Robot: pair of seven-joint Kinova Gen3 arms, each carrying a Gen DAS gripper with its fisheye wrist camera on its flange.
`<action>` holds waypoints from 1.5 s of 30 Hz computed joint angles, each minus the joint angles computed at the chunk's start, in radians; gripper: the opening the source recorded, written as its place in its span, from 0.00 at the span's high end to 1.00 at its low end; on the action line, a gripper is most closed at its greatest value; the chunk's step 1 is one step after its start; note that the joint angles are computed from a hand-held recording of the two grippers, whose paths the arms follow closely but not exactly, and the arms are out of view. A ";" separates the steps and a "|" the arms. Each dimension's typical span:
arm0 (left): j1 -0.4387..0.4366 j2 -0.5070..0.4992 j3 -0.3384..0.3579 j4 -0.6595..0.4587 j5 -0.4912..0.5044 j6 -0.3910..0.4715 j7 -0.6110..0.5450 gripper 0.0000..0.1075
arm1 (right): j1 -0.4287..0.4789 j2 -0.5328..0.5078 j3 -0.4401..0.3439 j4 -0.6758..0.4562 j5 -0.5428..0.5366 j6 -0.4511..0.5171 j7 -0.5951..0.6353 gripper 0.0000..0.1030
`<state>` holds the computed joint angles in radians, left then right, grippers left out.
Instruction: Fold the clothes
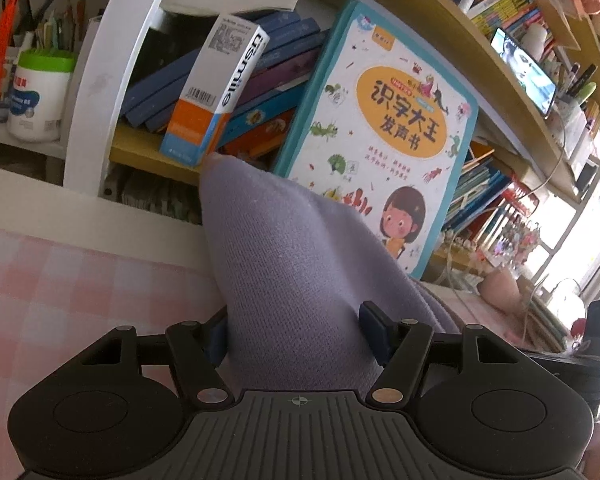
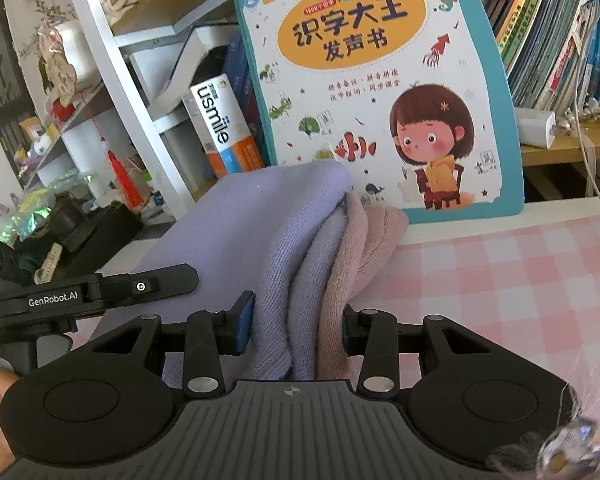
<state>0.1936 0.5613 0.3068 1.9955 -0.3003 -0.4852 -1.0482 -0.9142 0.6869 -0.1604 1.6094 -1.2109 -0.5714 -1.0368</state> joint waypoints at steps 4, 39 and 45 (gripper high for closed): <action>-0.043 0.018 0.072 0.004 0.112 0.004 -0.114 0.35 | 0.002 0.004 -0.001 0.007 0.021 -0.004 -0.028 0.60; 0.664 -0.227 -0.118 0.328 1.296 -0.412 -0.935 0.10 | -0.283 0.081 -0.288 -0.058 -0.343 -0.800 0.349 0.04; 0.689 -0.216 -0.095 0.333 1.341 -0.455 -1.005 0.07 | -0.305 0.105 -0.307 -0.099 -0.355 -0.859 0.386 0.01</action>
<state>0.8831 0.3454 0.2118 2.3287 1.0411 -0.9402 -2.0535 -1.2190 0.7922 -0.4670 1.5109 -1.5655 -1.4306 -0.6509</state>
